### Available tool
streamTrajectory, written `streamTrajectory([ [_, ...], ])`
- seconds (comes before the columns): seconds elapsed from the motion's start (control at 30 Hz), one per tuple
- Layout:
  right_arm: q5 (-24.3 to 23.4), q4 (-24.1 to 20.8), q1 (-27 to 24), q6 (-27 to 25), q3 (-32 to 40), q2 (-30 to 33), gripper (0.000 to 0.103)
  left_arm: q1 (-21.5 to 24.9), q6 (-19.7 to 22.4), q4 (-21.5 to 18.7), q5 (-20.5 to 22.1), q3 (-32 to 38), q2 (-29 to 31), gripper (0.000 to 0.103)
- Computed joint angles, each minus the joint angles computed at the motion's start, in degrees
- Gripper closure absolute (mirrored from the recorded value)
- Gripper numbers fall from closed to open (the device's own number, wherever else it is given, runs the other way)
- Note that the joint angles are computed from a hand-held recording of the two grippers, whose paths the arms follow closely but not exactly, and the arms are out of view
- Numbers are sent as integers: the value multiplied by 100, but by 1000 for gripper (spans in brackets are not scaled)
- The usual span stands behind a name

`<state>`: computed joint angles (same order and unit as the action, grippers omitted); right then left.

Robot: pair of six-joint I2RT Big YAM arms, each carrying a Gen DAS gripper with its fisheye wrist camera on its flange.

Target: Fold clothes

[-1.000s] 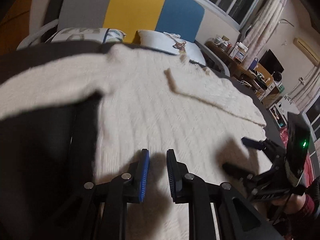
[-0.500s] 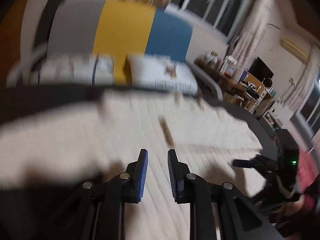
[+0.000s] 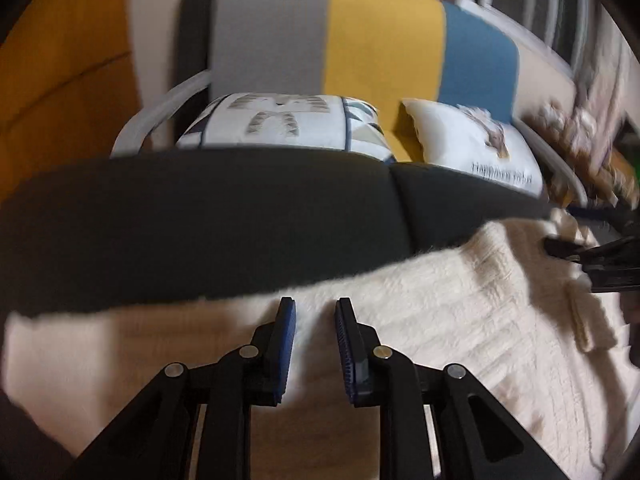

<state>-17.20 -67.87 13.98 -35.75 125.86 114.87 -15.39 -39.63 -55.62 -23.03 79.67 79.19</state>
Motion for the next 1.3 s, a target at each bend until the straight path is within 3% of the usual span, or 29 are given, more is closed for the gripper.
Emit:
streamTrajectory([
  [0.07, 567, -71, 136, 118, 42, 197, 0, 24, -376, 102, 14, -315, -230, 80],
  [0.13, 270, 76, 62, 391, -96, 178, 0, 73, -720, 85, 73, -452, -353, 80],
  [0.2, -20, 238, -9, 667, -240, 157, 0, -8, -862, -144, -74, -425, -364, 80],
  [0.27, 122, 442, 32, 619, -483, 9, 0, -68, -1050, -509, -167, -230, -269, 80],
  [0.33, 77, 280, 17, 683, -331, 85, 0, -107, -1255, -949, -201, 102, -92, 83],
  [0.4, 36, 125, 11, 717, -156, 158, 0, -179, -1008, -710, -236, 360, -51, 82],
  [0.47, -119, -156, -49, 634, 276, 331, 0, -262, -502, -354, -360, 632, 87, 82],
  [0.53, -404, -121, -235, 711, 353, 261, 0, -231, -193, -15, 96, 902, 327, 82],
  [0.67, -249, -525, -626, 623, 940, 514, 0, -258, 421, 434, 765, 1452, 992, 82],
  [0.73, -2, -667, -807, 688, 1257, 741, 0, -321, 537, 110, 717, 1804, 1406, 82],
  [0.8, 189, -1015, -953, 842, 1825, 1126, 0, -211, 347, -412, 904, 2037, 1775, 80],
  [0.87, 578, -1312, -1035, 935, 2237, 1524, 0, -229, 386, -205, 649, 1897, 1708, 78],
  [0.9, 222, -1152, -1123, 1062, 2094, 1480, 0, -237, 340, -261, 674, 1928, 1701, 78],
  [0.97, 105, -640, -1162, 1071, 1524, 1216, 0, -255, 254, -372, 721, 1999, 1694, 78],
  [1.07, 65, -659, -1174, 1012, 1539, 1158, 1, -373, 389, -200, 776, 2245, 1746, 79],
  [1.17, 23, -431, -1290, 893, 1291, 918, 2, -496, 835, 43, 1031, 2668, 1963, 79],
  [1.27, 294, -318, -1411, 619, 1214, 823, 2, -634, 1420, -233, 1353, 3665, 2616, 79],
  [1.3, 308, -469, -1465, 586, 1427, 950, 2, -666, 1625, -394, 1471, 4068, 2882, 80],
])
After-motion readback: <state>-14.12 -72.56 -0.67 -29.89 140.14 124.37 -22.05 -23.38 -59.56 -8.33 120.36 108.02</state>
